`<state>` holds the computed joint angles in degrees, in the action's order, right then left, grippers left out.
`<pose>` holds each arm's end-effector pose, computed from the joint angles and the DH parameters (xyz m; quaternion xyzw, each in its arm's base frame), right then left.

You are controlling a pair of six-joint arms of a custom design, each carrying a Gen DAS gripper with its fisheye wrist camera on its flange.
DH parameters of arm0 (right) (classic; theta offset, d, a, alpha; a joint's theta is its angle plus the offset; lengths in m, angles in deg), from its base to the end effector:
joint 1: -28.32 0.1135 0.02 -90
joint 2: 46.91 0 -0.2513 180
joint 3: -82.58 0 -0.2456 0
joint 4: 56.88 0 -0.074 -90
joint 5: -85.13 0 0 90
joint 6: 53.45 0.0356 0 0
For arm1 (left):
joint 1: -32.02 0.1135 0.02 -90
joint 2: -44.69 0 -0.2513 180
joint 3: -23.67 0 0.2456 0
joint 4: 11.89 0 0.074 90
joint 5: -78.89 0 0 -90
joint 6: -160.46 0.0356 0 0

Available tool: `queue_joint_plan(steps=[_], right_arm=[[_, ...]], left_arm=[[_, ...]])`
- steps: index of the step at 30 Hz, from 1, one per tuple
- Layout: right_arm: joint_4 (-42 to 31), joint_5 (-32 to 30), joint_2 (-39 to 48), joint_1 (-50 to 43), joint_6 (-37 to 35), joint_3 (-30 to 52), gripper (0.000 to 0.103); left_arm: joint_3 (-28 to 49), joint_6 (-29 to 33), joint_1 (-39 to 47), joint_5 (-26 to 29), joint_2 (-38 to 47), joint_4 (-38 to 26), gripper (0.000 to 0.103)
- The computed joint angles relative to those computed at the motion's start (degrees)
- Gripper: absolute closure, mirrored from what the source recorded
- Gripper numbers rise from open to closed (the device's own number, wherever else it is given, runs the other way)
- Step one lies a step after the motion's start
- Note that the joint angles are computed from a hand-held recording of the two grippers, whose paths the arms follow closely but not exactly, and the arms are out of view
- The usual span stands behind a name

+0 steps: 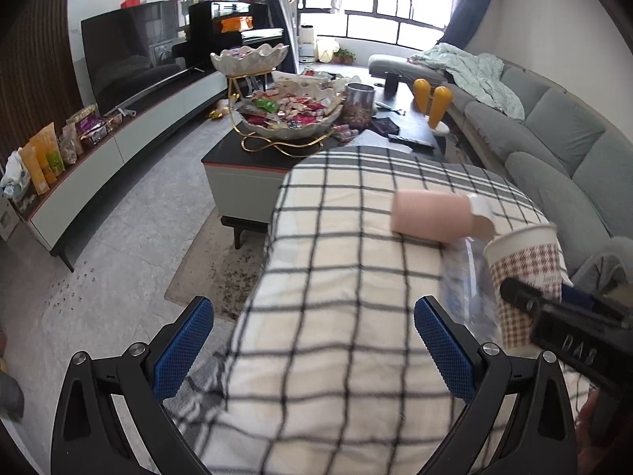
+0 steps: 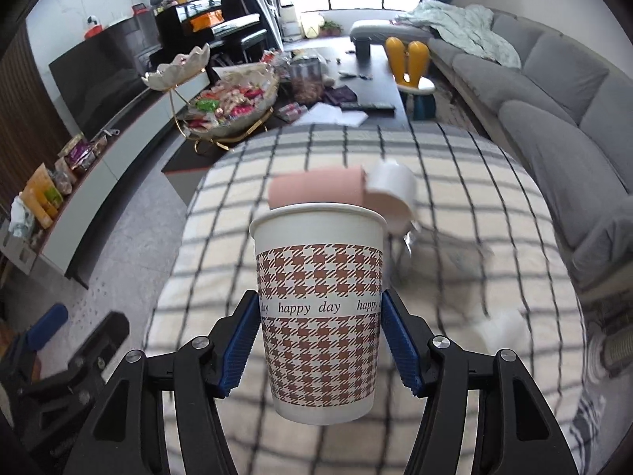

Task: Flip cup upside down
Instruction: 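Lift the houndstooth cup upright with the right gripper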

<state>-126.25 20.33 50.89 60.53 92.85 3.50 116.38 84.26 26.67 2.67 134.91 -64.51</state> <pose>0.2975 0.1695 0.2786 0.2432 0.9246 -0.0128 0.2928 0.3337 -0.0398 0.2921 0.1956 0.9135 -0.0875 0.3459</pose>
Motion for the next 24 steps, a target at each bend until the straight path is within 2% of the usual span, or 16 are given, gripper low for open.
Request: queue_joint_plan(steps=[4,10,16,24], right_arm=[[2.27,-3.02,-5.77,3.59,5.45,-9.12,0.041],[13.44,-9.04,-8.60,6.28,11.08,-20.74,0.041],[20.19,-11.60,-7.15,5.75,12.81,-25.14,0.041],[22.18,-12.25,-6.23,5.57,14.20,-26.56,0.040]], left_arm=[[-6.18,1.01,-1.29,-1.28,-6.98,0.33,0.000],[-13.32,2.64,-0.35,-2.83,-13.63,2.22,0.000],[-19.17,3.21,1.64,-3.53,-17.38,6.10,0.000],[-21.08,3.18,1.24,-4.44,-17.35,8.46,0.000]])
